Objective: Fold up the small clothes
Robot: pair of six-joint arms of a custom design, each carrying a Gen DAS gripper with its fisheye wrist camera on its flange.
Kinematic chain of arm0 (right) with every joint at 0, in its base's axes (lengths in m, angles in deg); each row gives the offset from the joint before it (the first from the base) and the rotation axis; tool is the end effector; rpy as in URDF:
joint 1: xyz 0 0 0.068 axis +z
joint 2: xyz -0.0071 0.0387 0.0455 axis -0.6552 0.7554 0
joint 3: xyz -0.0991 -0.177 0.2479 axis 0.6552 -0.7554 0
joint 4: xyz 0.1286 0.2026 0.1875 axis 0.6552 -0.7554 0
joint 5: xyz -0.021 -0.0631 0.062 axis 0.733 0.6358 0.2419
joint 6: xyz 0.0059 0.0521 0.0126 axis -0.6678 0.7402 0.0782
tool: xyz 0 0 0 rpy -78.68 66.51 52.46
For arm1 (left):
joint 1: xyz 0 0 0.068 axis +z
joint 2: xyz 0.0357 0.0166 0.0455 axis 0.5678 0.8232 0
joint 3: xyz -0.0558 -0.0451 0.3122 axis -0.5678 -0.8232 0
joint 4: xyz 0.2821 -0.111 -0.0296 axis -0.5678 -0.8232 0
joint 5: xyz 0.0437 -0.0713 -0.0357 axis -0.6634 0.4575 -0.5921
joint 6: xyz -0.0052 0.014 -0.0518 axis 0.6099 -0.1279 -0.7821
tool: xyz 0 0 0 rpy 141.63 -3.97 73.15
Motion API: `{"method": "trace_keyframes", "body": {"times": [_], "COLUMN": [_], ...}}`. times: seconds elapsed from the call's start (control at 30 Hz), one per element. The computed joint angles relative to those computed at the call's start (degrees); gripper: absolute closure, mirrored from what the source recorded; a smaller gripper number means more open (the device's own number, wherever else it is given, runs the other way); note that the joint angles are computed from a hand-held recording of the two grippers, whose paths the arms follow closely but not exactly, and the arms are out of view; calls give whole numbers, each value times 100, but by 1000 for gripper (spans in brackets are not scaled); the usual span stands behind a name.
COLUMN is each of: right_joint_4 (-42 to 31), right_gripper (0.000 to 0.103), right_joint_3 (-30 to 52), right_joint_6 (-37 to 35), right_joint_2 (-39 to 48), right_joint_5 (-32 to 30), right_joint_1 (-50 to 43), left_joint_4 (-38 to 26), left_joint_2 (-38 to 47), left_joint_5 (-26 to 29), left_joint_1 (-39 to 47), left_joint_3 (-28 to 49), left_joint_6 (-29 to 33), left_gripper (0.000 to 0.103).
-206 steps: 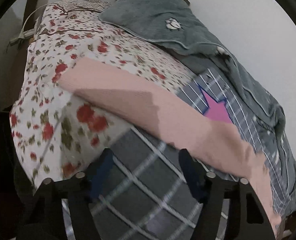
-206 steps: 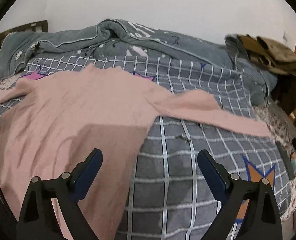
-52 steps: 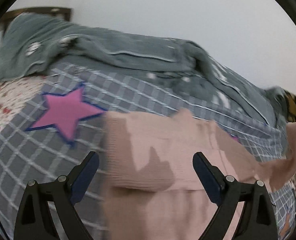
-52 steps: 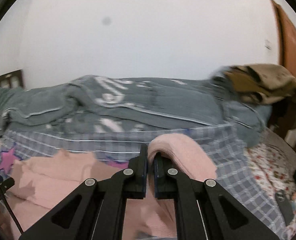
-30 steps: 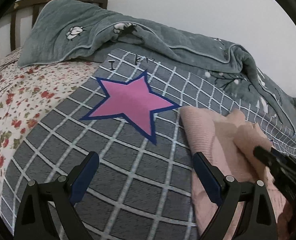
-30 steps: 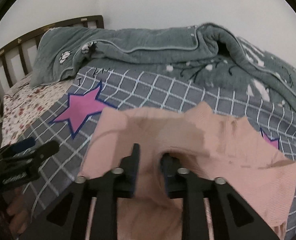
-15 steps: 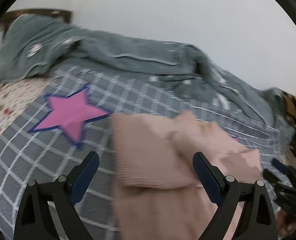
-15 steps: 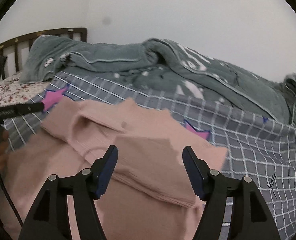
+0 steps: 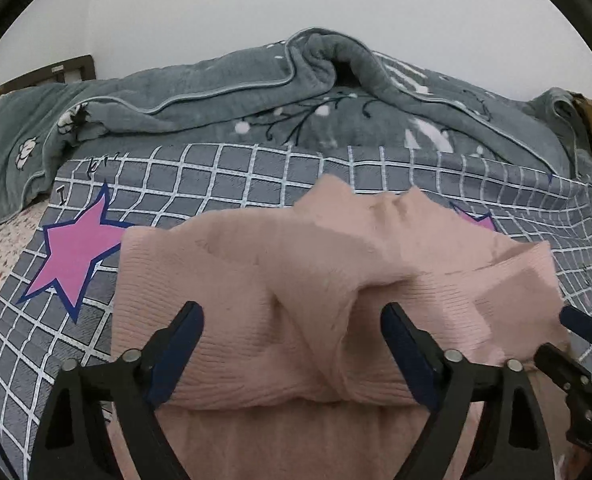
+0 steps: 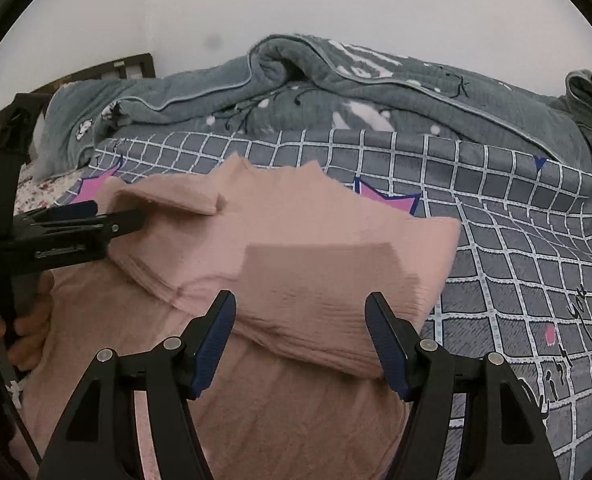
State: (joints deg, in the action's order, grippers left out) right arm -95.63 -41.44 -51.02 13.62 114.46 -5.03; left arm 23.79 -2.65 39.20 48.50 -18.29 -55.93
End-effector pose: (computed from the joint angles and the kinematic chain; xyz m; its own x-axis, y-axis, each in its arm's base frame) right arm 0.2130 0.1328 0.2418 -0.6318 0.0811 -0.7709 0.0841 0.9958 0.0358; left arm 0.3297 0.0660 0.2405 -0.6134 0.2016 -0.7636 0.3302 0.9438 -0.0161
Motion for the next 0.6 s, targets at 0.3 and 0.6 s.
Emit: {"method": "trace_keyframes", "body": {"times": [0.3,0.6], "right_joint_4": [49,59], "right_gripper": [37,37], "right_joint_3": [-28,-50], "right_joint_6": [38,114], "right_joint_2": [6,-14], "right_joint_5": [-204,-294], "right_joint_1": [-146,-222], "left_joint_4": [-69,-328], "left_joint_2": [586,920], "left_joint_5": [388,647], "left_joint_1": [746,1372], "left_joint_3": [550,943], "left_joint_6": [-887,-934], "left_gripper": [43,41]}}
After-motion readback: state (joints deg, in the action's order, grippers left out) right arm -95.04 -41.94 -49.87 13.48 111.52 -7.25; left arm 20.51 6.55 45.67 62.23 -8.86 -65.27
